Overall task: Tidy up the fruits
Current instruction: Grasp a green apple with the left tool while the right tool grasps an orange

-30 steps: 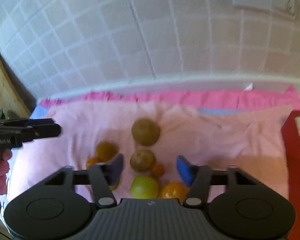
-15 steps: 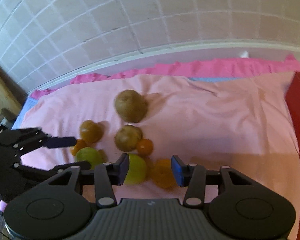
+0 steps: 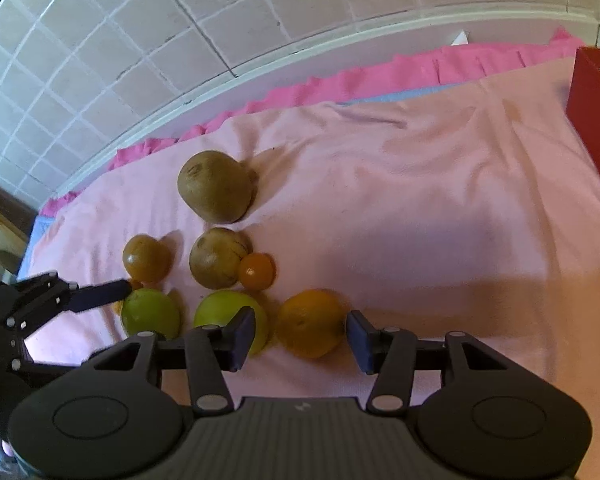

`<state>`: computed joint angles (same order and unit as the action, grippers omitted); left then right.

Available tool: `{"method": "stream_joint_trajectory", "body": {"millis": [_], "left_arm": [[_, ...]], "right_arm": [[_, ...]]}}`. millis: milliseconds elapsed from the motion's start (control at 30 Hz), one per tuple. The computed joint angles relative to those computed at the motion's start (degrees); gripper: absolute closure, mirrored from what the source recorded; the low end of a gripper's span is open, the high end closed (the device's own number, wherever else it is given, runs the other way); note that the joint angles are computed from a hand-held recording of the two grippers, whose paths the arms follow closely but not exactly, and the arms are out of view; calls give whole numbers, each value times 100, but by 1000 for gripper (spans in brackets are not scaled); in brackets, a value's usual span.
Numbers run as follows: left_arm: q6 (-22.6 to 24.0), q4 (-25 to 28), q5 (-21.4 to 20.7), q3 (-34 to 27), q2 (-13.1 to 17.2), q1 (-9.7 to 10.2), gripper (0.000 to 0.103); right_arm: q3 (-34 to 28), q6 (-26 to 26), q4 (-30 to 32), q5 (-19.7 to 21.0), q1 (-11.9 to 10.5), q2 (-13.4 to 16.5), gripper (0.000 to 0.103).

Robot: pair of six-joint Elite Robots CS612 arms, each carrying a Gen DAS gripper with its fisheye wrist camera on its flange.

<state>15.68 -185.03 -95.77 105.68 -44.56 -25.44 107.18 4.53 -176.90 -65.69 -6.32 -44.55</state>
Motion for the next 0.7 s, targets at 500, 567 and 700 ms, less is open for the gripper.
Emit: {"method": "stream_joint_trajectory", "body": {"millis": [500,567,700], "left_arm": [[303,-266,458,41,55,-112,55],[257,-283,392,80,18,-81,59],[2,-513,260,201,-18,-31,66]], "right_arm": [[79,176,-149,302,-106,54,63],[127,264,-258,374,-135,49,63],[272,398,-554,486,-214,-7,64]]}}
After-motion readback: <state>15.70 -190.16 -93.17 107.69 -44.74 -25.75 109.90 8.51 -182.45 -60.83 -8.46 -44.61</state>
